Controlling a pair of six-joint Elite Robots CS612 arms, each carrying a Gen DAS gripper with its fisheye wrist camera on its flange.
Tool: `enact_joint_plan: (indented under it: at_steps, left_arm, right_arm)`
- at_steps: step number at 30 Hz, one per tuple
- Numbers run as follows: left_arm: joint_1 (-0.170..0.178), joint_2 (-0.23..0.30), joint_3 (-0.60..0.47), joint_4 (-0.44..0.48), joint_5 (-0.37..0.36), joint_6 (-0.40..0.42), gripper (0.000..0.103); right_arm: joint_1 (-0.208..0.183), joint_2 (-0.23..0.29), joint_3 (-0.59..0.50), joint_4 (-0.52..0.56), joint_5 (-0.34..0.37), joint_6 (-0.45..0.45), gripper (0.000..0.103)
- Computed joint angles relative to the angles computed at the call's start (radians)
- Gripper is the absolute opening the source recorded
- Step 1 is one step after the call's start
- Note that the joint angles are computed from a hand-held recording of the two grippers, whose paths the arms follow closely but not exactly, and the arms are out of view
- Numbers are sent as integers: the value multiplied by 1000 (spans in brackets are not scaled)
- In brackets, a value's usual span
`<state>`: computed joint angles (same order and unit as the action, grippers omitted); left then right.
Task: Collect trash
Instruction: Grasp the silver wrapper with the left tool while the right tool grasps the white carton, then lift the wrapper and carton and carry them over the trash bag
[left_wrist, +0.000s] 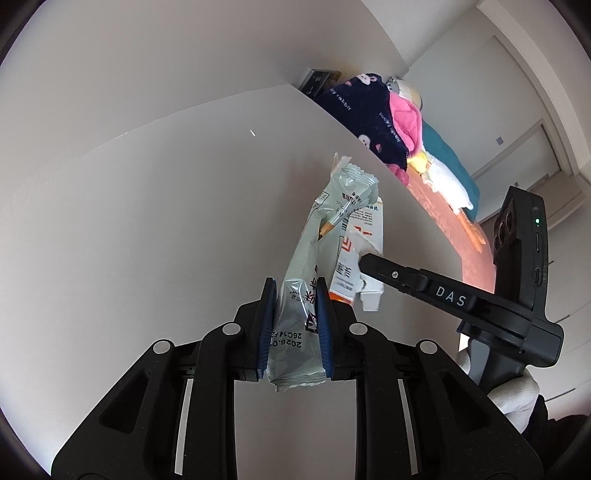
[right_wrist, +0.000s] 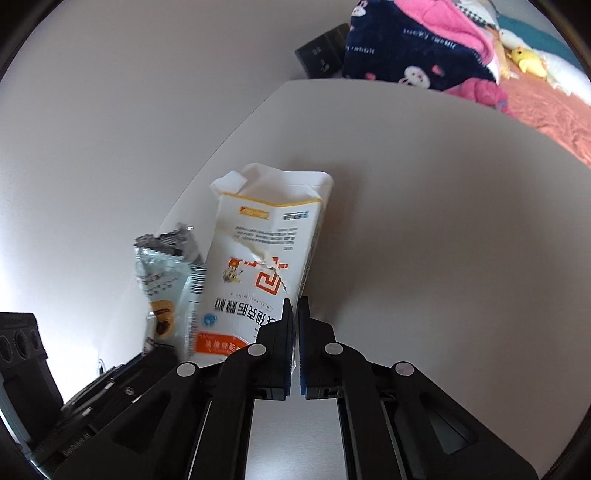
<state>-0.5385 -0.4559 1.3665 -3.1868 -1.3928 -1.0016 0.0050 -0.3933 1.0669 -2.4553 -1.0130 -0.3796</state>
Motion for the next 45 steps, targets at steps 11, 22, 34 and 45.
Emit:
enact_joint_plan:
  at_steps: [11, 22, 34, 45]
  left_arm:
    - [-21, -26, 15, -5, 35, 39, 21]
    - [-54, -52, 15, 7, 52, 72, 21]
    - [-94, -65, -13, 33, 54, 127, 21]
    - [-123, -40, -84, 67, 32, 182, 21]
  right_arm:
    - [-39, -33, 37, -73, -2, 26, 2]
    - [-81, -109, 149, -157, 8, 22, 2]
    - [-141, -179, 255, -243, 34, 2, 2]
    - [-191, -211, 318, -298, 43, 9, 2]
